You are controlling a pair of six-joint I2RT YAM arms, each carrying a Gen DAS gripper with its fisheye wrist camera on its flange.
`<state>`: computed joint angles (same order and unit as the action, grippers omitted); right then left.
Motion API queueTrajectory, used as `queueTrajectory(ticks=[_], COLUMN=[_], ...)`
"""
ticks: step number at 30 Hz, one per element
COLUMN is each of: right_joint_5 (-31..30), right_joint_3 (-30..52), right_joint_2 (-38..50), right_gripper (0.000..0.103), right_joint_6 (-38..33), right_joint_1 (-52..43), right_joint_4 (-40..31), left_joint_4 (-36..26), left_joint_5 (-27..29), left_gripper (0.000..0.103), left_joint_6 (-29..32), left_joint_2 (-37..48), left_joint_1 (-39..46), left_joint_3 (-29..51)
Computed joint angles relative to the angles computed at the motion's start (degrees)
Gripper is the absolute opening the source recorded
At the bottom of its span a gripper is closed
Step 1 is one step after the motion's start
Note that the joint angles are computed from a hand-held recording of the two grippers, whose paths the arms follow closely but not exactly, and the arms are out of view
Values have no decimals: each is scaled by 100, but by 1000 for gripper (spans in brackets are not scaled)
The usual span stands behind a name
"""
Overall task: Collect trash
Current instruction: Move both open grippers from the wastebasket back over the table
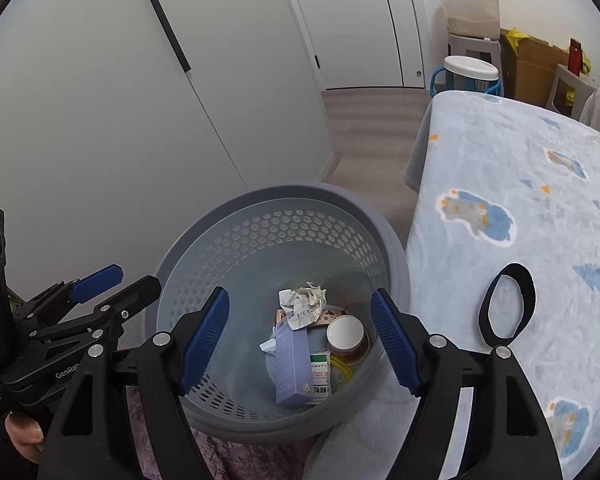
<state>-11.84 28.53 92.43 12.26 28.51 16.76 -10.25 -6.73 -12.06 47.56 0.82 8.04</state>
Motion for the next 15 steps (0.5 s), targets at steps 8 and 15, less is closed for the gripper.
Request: queueTrajectory(ticks=[8,15], right_joint_5=[-21,-95], right_joint_3=[-144,-356], right_joint_2=[-189,-463], right_gripper=[76,78], right_joint_6=[-8,-31], right_joint_1=[-38,-203], right_joint_4=[22,28], left_joint_4=[-228,-525], left_joint_5=[-209,-517], left_gripper=[69,70], left_joint_6=[-155,-406], left_joint_2=[-191,-436], left_joint_1=[-236,-653], left_joint_3=[26,63])
